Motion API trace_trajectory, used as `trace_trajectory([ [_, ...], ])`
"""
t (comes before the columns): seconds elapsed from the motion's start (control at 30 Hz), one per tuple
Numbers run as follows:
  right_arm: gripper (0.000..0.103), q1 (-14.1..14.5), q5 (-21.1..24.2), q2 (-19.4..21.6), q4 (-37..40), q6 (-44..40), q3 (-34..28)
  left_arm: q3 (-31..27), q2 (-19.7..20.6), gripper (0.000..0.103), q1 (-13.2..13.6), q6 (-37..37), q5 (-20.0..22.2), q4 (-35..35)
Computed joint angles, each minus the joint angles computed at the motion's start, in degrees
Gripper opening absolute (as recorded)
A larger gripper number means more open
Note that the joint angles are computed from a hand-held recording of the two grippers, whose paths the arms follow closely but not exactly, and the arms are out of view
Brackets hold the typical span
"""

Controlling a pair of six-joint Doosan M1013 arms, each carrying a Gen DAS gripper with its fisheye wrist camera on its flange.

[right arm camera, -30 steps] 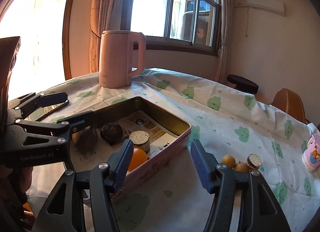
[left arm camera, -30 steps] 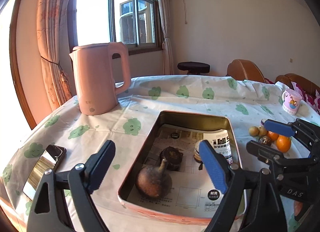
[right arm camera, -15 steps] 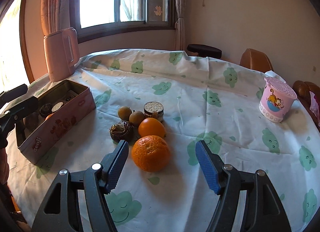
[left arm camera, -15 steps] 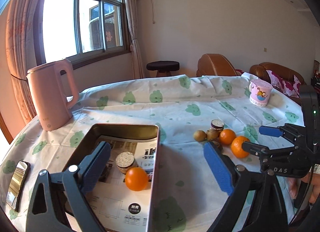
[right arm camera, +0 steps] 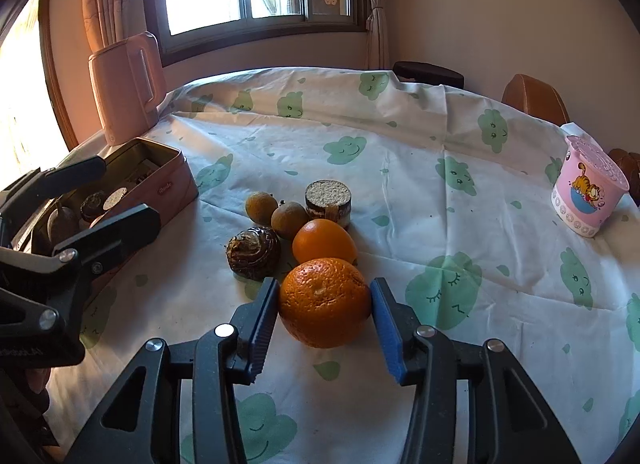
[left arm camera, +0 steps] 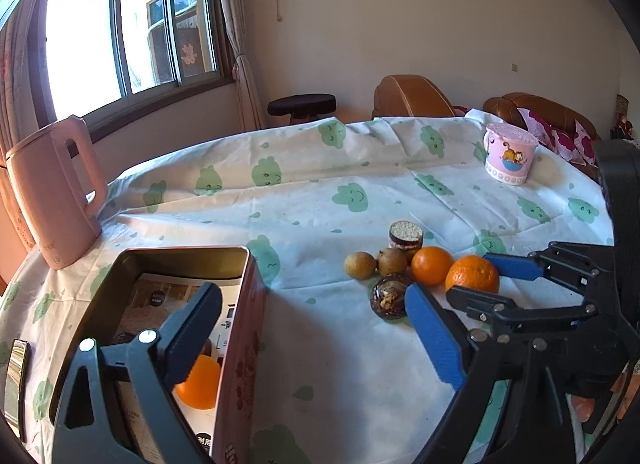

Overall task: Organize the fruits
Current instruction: 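Move both open tools back to the fruit cluster, then grasp the large orange with the right tool while the left tool grasps the dark glossy fruit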

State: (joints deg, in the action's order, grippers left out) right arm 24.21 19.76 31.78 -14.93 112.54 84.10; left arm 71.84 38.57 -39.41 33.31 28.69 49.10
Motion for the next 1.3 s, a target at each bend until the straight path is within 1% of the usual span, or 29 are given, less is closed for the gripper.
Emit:
trace_trajectory([
  [0.03, 0.048, 0.0, -0.8, -0.3, -3.6, 4.4, 0.4, -0.4, 0.3, 0.091, 0.0, 1.5, 0.1, -1.4],
  [0.07, 0.048, 0.1, -1.3, -0.6, -9.8, 11.3, 0.9, -0.8, 0.5, 0.09, 0.1, 3.4, 0.0, -3.4],
  [0.1, 0.048, 0.2, -1.2, -0.8, -16.2, 18.3, 1.1, -1.4, 0.9, 0.086, 0.2, 5.8, 0.0, -5.8],
  [0.13, 0.048, 0.2, -0.8, -0.8, -21.1, 23.8, 1.1, -2.2, 1.3, 0.08, 0.2, 8.6, 0.2, -8.5],
  [0.17, 0.048, 0.1, -0.6, -0.9, -24.5, 28.1, 1.2, -3.0, 1.7, 0.078, 0.3, 10.9, 0.4, -10.9],
  [0.23, 0.048, -0.1, 0.1, -0.9, -28.6, 33.8, 1.1, -4.4, 2.5, 0.077, 0.4, 15.7, 0.4, -15.8],
  [0.3, 0.048, -0.3, 0.9, -0.7, -30.8, 37.0, 1.0, -5.9, 3.4, 0.071, 0.5, 20.2, 1.1, -20.4],
  [0.4, 0.048, -0.7, 0.5, -0.6, -28.8, 36.5, 1.0, -8.2, 4.9, 0.067, 0.6, 26.2, 3.0, -26.2],
  [0.47, 0.048, -0.7, 0.0, -0.7, -30.4, 38.3, 1.3, -9.8, 6.0, 0.064, 0.6, 28.6, 4.8, -28.1],
  [0.5, 0.048, -0.7, -0.2, -0.7, -29.4, 37.0, 1.3, -10.8, 6.5, 0.061, 0.8, 30.5, 5.8, -30.2],
  [0.53, 0.048, -0.7, -0.2, -0.7, -28.4, 35.8, 1.2, -11.6, 7.0, 0.055, 1.1, 32.2, 6.6, -32.6],
  [0.57, 0.048, -0.7, 0.0, -0.6, -27.4, 34.5, 1.0, -12.4, 7.5, 0.052, 1.2, 33.5, 7.5, -34.3],
  [0.67, 0.048, -0.9, 0.1, -0.3, -23.2, 29.6, 0.5, -14.1, 8.5, 0.049, 1.6, 35.7, 9.0, -37.4],
  [0.7, 0.049, -0.9, 0.2, -0.2, -21.9, 28.0, 0.3, -14.0, 8.4, 0.044, 1.6, 36.0, 8.6, -37.8],
  [0.73, 0.049, -0.9, 0.1, -0.1, -21.1, 27.1, 0.3, -13.8, 8.4, 0.039, 1.6, 36.4, 8.4, -38.2],
  [0.83, 0.049, -0.9, -0.8, -0.3, -21.2, 27.1, 0.6, -13.5, 8.2, 0.039, 1.6, 36.6, 7.9, -38.2],
  [0.93, 0.049, -1.0, -2.3, -0.7, -22.8, 28.6, 1.3, -12.3, 7.5, 0.039, 1.6, 36.2, 5.9, -38.0],
  [1.07, 0.049, -0.7, -3.6, -1.1, -27.3, 32.1, 2.1, -11.0, 6.8, 0.039, 1.5, 33.7, 4.1, -35.6],
  [1.3, 0.049, -0.6, -5.3, -1.3, -29.2, 32.5, 2.6, -9.5, 6.0, 0.039, 1.2, 30.1, 1.8, -31.3],
])
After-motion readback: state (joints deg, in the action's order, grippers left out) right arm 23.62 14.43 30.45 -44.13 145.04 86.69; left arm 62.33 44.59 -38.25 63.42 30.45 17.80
